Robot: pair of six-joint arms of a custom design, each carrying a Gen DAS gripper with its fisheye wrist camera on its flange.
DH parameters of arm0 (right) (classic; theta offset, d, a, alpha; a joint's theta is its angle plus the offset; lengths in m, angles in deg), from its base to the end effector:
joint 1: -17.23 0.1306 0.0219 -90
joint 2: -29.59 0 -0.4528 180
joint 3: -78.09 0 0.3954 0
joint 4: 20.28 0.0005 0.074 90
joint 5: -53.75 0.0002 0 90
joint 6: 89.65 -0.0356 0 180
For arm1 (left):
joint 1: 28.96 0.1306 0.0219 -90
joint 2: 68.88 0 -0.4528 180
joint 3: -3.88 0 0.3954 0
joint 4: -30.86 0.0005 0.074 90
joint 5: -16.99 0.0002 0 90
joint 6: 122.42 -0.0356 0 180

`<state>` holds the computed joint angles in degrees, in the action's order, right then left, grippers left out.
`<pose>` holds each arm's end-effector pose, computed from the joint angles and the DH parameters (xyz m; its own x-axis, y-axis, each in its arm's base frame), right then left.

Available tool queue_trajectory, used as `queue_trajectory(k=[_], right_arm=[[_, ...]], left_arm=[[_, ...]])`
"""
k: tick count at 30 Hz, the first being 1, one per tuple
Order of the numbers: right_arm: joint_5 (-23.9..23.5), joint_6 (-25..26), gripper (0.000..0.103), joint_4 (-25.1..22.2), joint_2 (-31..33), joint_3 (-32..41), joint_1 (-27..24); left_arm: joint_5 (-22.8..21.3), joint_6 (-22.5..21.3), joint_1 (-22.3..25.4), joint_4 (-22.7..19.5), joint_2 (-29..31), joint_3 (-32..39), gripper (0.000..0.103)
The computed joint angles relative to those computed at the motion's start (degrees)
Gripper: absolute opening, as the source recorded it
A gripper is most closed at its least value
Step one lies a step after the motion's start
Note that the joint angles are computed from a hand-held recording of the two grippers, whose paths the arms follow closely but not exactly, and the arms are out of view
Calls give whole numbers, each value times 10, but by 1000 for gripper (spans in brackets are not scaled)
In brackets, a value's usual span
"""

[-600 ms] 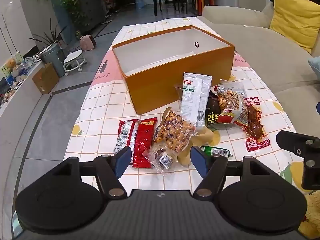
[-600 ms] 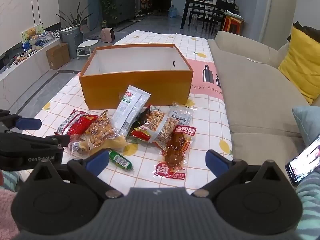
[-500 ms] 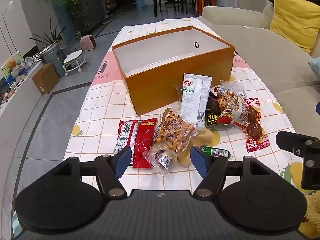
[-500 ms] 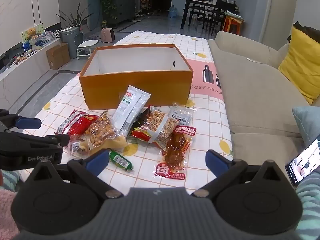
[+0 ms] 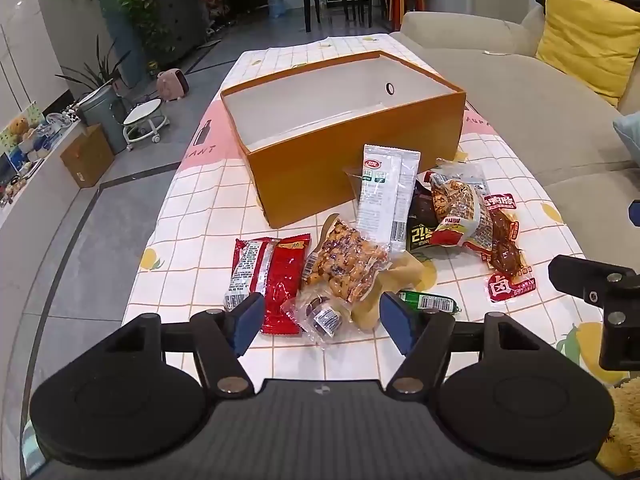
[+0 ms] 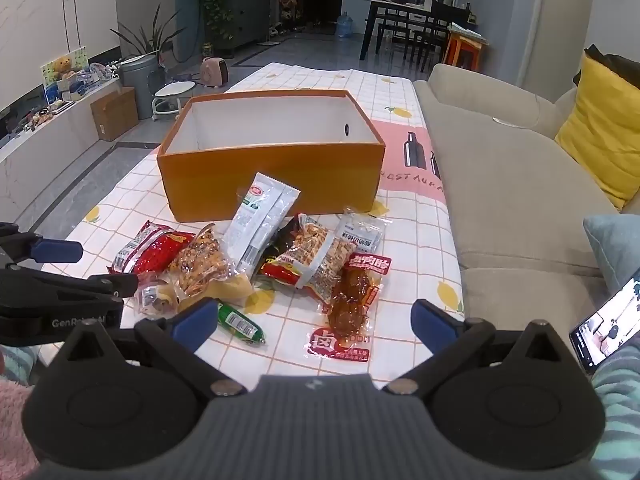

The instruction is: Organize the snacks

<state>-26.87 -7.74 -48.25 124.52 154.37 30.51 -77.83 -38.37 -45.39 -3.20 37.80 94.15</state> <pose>0.4981 0.1111 0.3758 -0.7169 -0.0265 -0.6967 -0.0170 0.9996 -0.0206 0.5769 -0.1675 0.3681 -0.7119 0.3176 -0.6263 0.3060 0.9431 0.1304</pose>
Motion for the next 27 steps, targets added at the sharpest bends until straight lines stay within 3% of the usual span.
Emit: queue_trajectory(k=[27], right_arm=[[2, 2, 99, 2, -2, -1, 0]], left_arm=[[2, 4, 1, -5, 1, 0, 77]])
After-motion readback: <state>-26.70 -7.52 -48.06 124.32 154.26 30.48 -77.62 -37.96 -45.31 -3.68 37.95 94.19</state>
